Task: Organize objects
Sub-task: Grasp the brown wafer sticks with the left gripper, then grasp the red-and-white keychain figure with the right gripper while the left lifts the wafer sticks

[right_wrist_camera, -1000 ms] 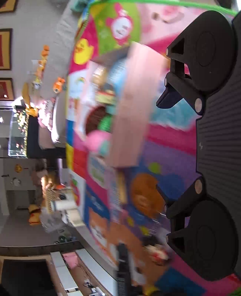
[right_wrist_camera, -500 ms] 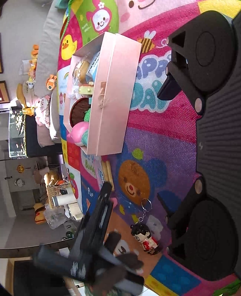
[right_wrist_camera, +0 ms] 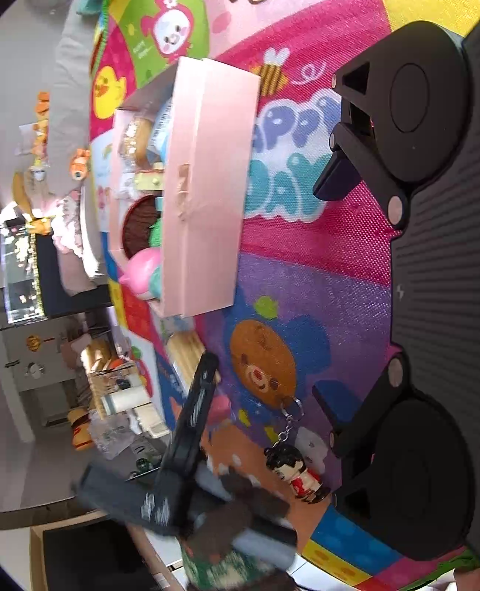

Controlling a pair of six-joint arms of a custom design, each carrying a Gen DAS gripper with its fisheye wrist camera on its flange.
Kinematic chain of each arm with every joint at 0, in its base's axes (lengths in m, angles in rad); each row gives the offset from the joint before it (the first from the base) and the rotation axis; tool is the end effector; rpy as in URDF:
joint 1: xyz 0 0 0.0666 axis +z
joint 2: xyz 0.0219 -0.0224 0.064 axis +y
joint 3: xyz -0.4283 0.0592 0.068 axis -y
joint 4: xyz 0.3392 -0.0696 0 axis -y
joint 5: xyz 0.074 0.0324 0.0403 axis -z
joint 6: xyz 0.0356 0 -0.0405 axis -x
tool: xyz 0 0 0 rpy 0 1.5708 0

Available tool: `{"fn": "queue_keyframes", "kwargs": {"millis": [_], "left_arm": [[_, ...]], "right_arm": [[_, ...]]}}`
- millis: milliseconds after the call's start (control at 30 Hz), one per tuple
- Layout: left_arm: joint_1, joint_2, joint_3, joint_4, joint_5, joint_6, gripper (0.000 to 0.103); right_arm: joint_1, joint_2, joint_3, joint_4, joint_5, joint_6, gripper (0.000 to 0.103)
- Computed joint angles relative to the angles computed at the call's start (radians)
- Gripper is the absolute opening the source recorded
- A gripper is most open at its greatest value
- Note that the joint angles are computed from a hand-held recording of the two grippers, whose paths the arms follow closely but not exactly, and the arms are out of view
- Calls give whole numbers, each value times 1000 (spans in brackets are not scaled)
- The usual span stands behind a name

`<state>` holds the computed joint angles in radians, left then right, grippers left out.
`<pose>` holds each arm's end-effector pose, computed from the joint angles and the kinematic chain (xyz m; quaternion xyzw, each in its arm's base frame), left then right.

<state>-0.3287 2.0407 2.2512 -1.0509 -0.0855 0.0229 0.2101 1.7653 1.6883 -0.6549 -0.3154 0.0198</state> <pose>0.6455 -0.2174 0.4709 0.1270 0.9246 -0.0231 0.3583 0.5745 0.1334 0.4394 -0.1670 0.8887 0.1810 0.3868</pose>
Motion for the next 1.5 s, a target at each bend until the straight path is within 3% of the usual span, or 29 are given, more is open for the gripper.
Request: {"fn": "queue_keyframes", "kwargs": {"millis": [233,400,533,633,800,867,933,1000,1167,1267,1333,1500], "left_arm": [[18,-284,-460,210,30,144,28],[59,-421,-660,306,39,284,27],[49,-459,-719,355,47,319,27],[38,-456,-739,414,113,354,27],[1,-429,-732,464,150,372,27],[-8,-429,-734,465,121,371,27],[-14,-435,-740,463,42,364,27],[-10,-446,-753,459,-19,374,27],[31,-472,-798,500,18,450,27],[24,-470,-798,506,1,438,27],[25,-473,-806,516,4,440,27],[25,-478,-823,541,8,447,27]], "right_arm": [[4,4,9,-20,14,28,103],[15,10,26,-50,43,60,103],[50,11,31,-70,131,139,103],[54,6,25,-72,107,167,103],[54,-1,16,-67,110,161,103],[55,-4,15,-68,123,152,103],[65,-3,24,-85,147,135,103],[73,-1,44,-117,118,132,103],[121,-21,35,-81,12,169,102],[156,-5,59,-105,-3,221,88],[177,2,65,-108,50,250,69],[173,6,69,-93,161,234,66]]}}
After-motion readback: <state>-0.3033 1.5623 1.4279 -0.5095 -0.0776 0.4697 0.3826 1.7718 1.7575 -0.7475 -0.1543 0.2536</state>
